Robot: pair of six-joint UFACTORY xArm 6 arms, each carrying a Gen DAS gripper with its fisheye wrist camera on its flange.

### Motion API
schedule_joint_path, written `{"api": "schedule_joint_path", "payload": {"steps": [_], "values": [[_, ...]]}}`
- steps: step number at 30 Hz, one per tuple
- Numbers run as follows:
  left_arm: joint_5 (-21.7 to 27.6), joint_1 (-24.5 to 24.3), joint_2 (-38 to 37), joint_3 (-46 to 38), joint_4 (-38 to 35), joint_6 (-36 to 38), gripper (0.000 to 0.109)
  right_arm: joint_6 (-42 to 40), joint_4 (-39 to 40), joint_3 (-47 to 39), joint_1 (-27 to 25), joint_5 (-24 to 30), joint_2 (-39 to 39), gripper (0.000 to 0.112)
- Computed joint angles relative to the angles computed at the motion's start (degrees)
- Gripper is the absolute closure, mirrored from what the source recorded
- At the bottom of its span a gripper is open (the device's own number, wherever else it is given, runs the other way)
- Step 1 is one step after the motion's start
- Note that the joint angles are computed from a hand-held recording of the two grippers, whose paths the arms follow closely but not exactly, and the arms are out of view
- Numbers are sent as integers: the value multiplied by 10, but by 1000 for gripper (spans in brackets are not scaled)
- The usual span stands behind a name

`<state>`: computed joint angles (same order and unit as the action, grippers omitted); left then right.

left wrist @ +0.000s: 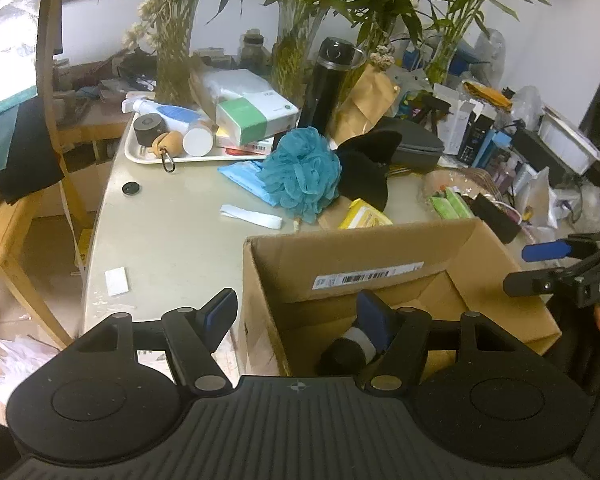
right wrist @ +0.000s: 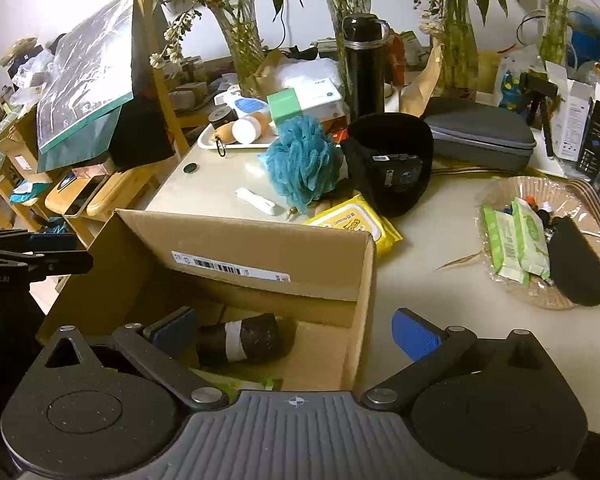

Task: Organize soft objects
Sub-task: 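Move the right tool toward the black bowl on the desk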

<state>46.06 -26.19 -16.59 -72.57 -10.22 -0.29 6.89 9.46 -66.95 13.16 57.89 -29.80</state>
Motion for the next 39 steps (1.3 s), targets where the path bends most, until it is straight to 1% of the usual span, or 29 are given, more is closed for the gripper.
{"api": "schedule_joint_path", "payload": {"steps": [6, 10, 13, 21, 24, 26, 28, 33, 34, 36, 39], "values": [[-14, 5, 23, -23, -17, 14, 43, 0, 4, -16, -7, -5, 21, 9], [-21, 9, 45, -49, -12, 15, 43, -2, 3, -44, -12, -3, 47, 9], [-33, 13, 57, -60, -8, 11, 43, -13, 6, -60, -17, -15, 63, 9], [-58, 24, 97, -100, -14, 16, 43, -38, 30, -67, -37, -84, 98, 9], [-81, 26, 117, -111, -16, 26, 43, -52, 43, -63, -45, -119, 111, 9], [-109, 25, 129, -109, -13, 29, 43, -62, 53, -59, -50, -145, 121, 9], [-129, 27, 137, -104, -28, 42, 43, -71, 58, -54, -55, -170, 133, 9], [-148, 44, 145, -82, -135, 108, 43, -70, 59, -69, -66, -191, 165, 9], [-149, 47, 148, -82, -135, 100, 43, -72, 57, -72, -68, -198, 172, 9], [-148, 48, 155, -86, -109, 68, 43, -66, 52, -80, -71, -206, 186, 9], [-148, 47, 167, -96, -110, 70, 43, -27, 48, -101, -79, -216, 211, 9]]}}
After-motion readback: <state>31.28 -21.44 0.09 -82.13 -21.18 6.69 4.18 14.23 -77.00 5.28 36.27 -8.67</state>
